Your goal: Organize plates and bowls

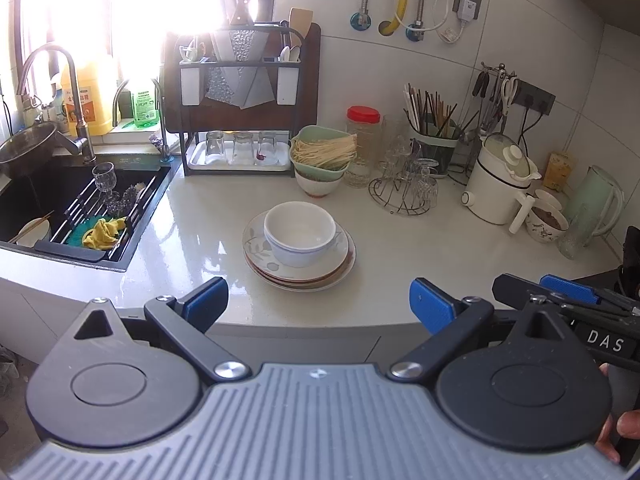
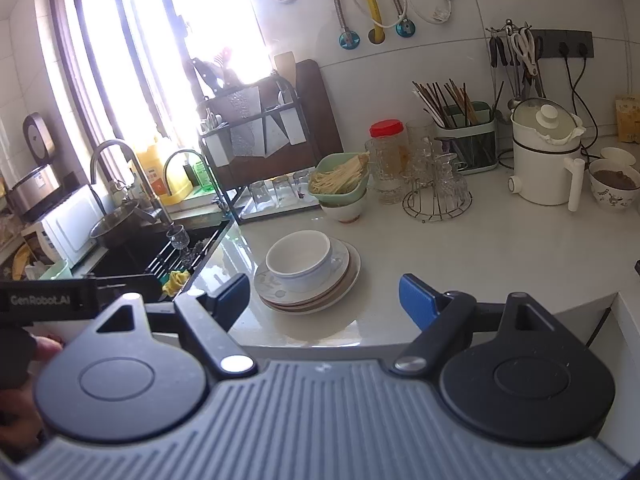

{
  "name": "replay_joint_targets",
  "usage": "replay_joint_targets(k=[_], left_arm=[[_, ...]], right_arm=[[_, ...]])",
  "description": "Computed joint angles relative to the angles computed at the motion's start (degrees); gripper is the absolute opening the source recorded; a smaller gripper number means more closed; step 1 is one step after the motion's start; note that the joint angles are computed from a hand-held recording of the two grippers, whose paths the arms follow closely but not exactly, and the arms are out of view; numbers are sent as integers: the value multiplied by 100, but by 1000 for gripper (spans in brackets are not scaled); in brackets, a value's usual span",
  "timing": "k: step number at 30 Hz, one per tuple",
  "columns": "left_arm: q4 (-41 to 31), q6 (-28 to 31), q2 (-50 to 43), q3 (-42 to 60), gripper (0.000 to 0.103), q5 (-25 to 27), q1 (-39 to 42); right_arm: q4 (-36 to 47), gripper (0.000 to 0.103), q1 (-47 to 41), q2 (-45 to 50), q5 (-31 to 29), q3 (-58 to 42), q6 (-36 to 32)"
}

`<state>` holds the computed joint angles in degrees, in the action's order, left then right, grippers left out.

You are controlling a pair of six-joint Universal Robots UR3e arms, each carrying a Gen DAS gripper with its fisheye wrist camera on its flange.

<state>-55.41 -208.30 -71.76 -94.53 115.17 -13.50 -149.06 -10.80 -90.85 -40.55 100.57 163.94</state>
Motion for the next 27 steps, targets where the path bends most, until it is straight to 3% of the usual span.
replay_joint_targets(k=[14,19,27], left_arm=[[-94,-185,-75,108,99,91,-54],[-22,66,-173,175,99,59,-21],[-38,252,-171,169,99,-376,278]], right_arm=[[-56,83,26,144,-45,-83,75],[-171,83,33,126,-100,12,126],[-212,83,44,204,-187,-75,211]])
